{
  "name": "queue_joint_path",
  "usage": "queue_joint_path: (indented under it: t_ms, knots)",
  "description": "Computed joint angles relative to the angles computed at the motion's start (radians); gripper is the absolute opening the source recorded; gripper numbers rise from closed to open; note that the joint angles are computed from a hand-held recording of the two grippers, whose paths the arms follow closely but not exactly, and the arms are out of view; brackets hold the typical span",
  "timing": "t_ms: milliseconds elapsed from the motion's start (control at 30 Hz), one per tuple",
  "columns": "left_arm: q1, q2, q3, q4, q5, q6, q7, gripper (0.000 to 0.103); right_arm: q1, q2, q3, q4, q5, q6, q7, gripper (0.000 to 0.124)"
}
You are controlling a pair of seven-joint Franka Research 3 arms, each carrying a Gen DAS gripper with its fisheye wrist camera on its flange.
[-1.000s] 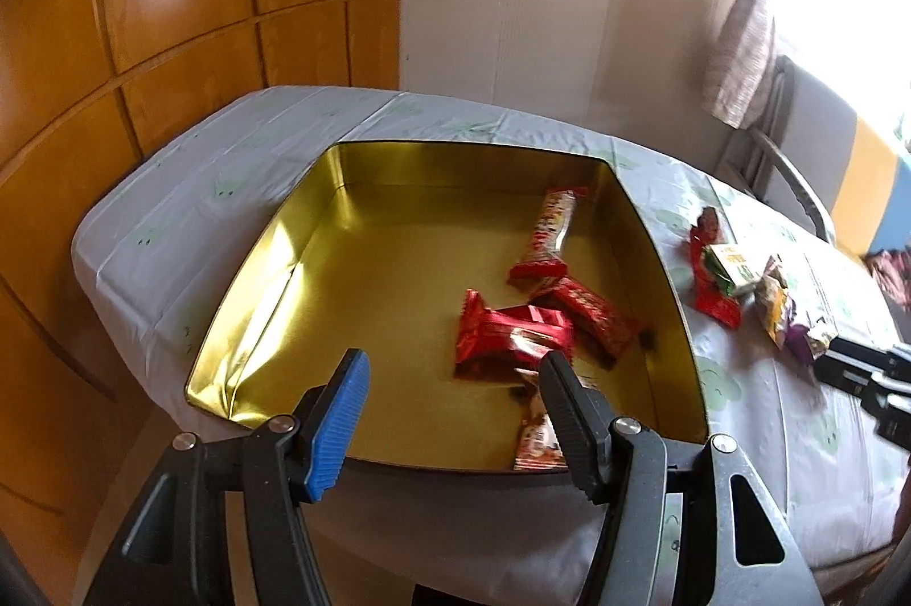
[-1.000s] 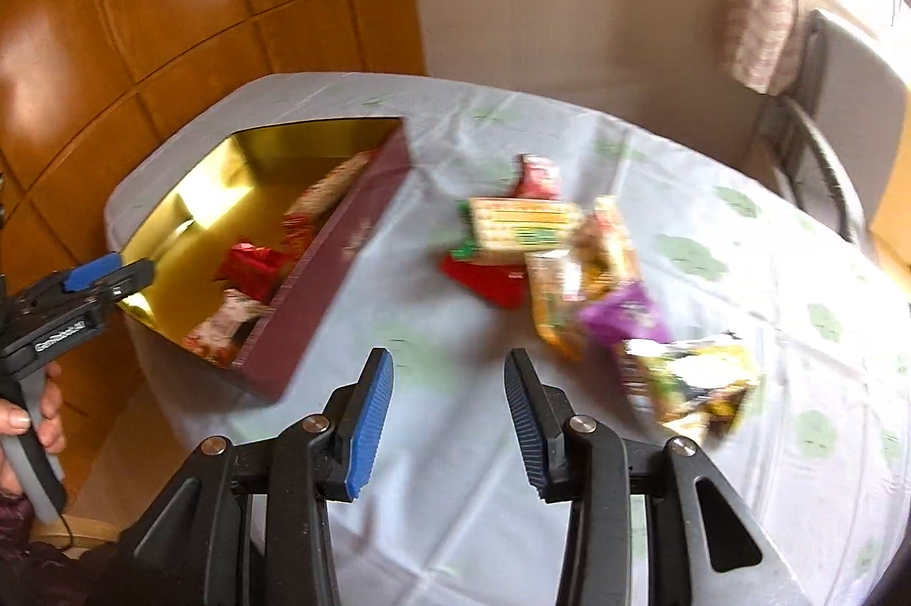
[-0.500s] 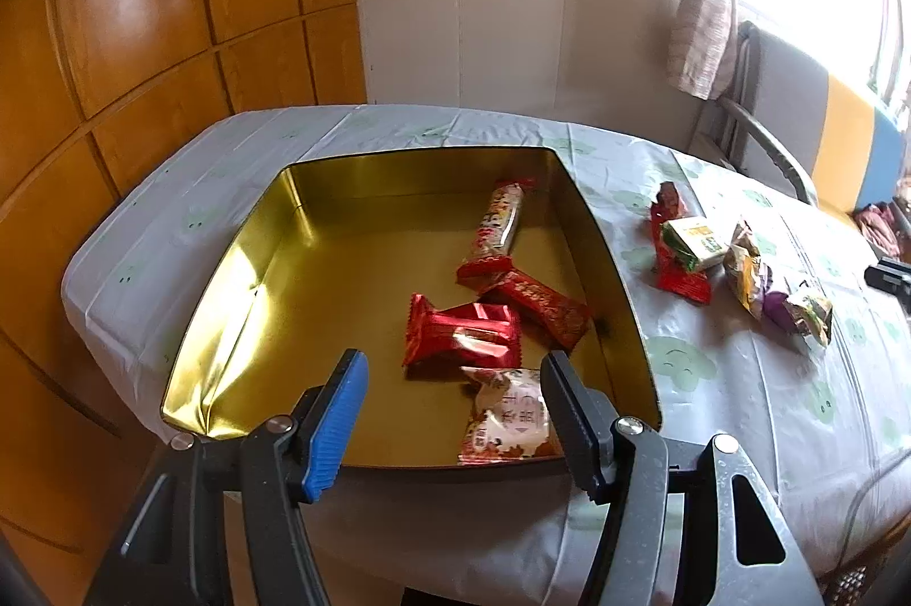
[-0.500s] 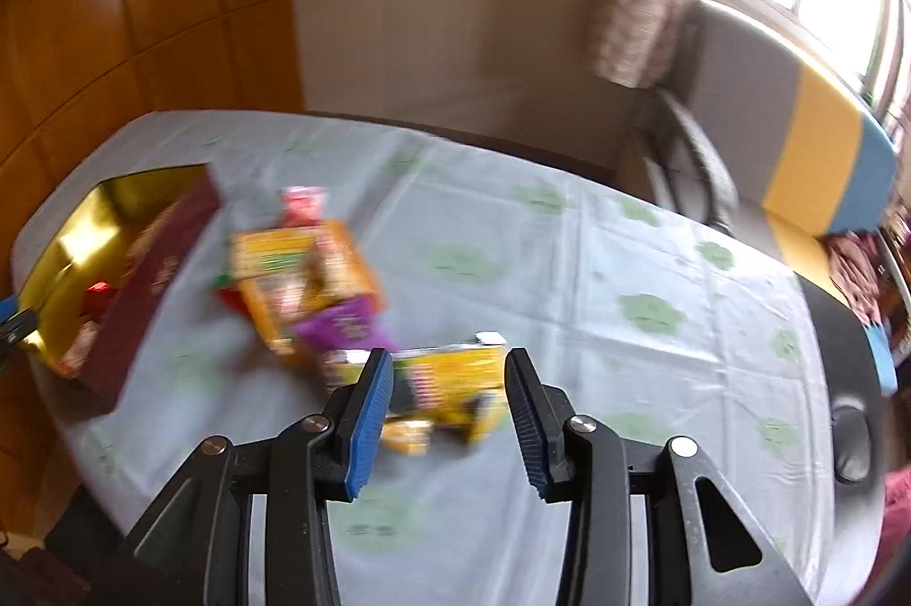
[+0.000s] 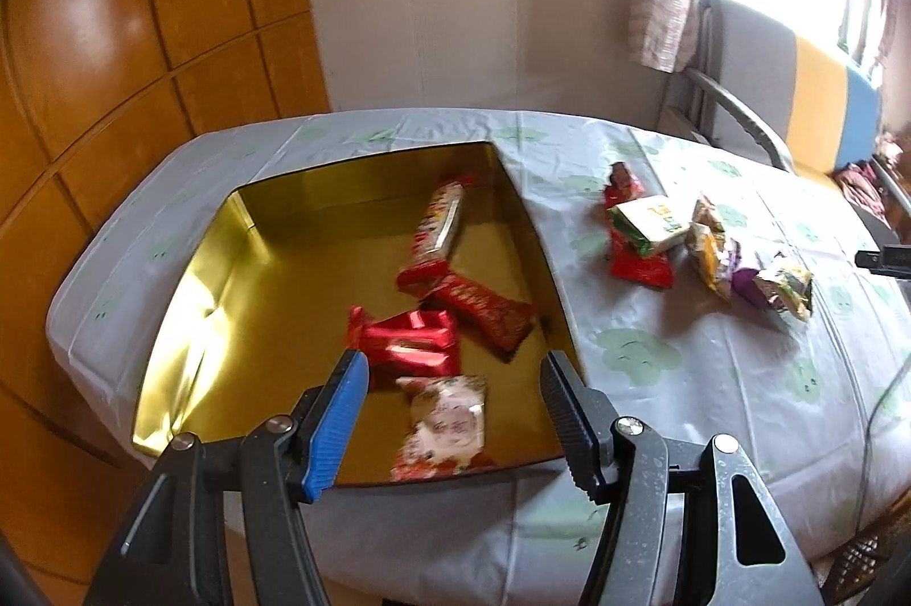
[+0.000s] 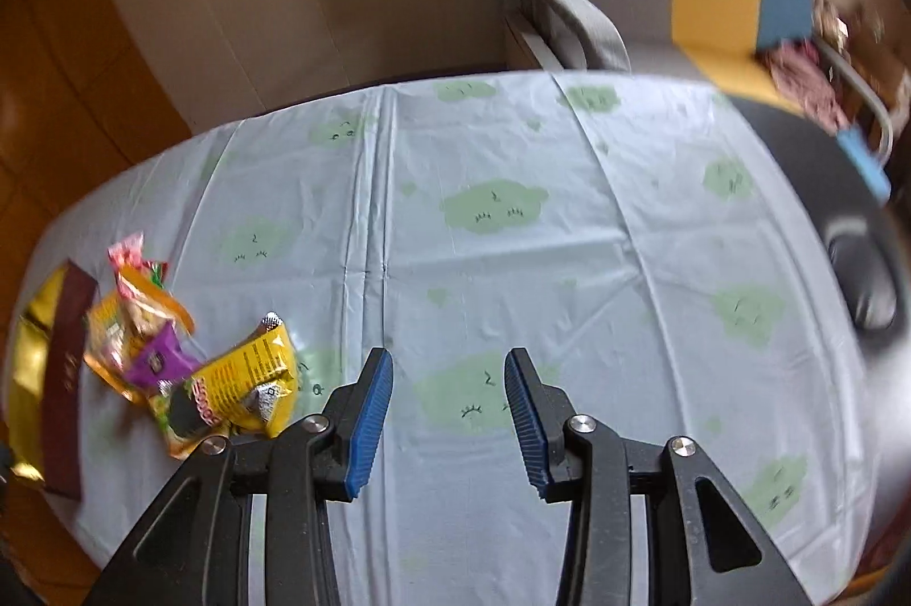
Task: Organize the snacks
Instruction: 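Move both tools back toward the remaining snacks, left tool toward the cracker pack, then grasp the WEIDAN cracker pack with the left tool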
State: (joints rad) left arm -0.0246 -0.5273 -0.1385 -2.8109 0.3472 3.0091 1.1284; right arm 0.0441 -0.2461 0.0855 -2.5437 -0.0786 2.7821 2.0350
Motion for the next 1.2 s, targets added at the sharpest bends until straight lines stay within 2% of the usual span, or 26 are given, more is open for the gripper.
queue_joint_path:
  t_ms: [133, 233, 367, 567, 767, 900, 1100, 1200]
  knots:
    - [-0.058, 0.047, 0.021, 0.049, -0.012, 0.007, 0.051, 0.064, 0.013, -0.014, -0.008, -0.014, 0.037, 0.004, -0.001, 0.042]
    - [-0.141, 0.102, 0.068, 0.107, -0.052, -0.011, 0.129, 0.064, 0.027, -0.028, -0.016, -0.024, 0.076, 0.004, -0.027, 0.042]
    - [-0.181, 0.178, 0.062, 0.192, -0.084, -0.049, 0.217, 0.064, 0.033, -0.012, -0.014, -0.007, 0.095, 0.010, -0.049, 0.042]
    - [-0.132, 0.326, -0.031, 0.355, 0.011, -0.111, 0.284, 0.064, 0.044, -0.018, -0.023, -0.010, 0.135, 0.036, -0.088, 0.042]
    - [-0.166, 0.512, -0.042, 0.550, -0.060, -0.237, 0.483, 0.067, 0.042, -0.018, -0.026, -0.009, 0.160, 0.036, -0.112, 0.042]
    - [-0.167, 0.625, -0.057, 0.668, 0.015, -0.301, 0.486, 0.070, 0.053, -0.024, -0.031, -0.012, 0.191, 0.044, -0.140, 0.042]
    - [-0.180, 0.737, -0.057, 0.775, 0.076, -0.346, 0.526, 0.070, 0.081, -0.020, -0.048, -0.006, 0.254, 0.045, -0.202, 0.042]
    - [-0.162, 0.769, -0.073, 0.799, 0.022, -0.339, 0.591, 0.070, 0.088, -0.017, -0.049, -0.003, 0.280, 0.041, -0.228, 0.042]
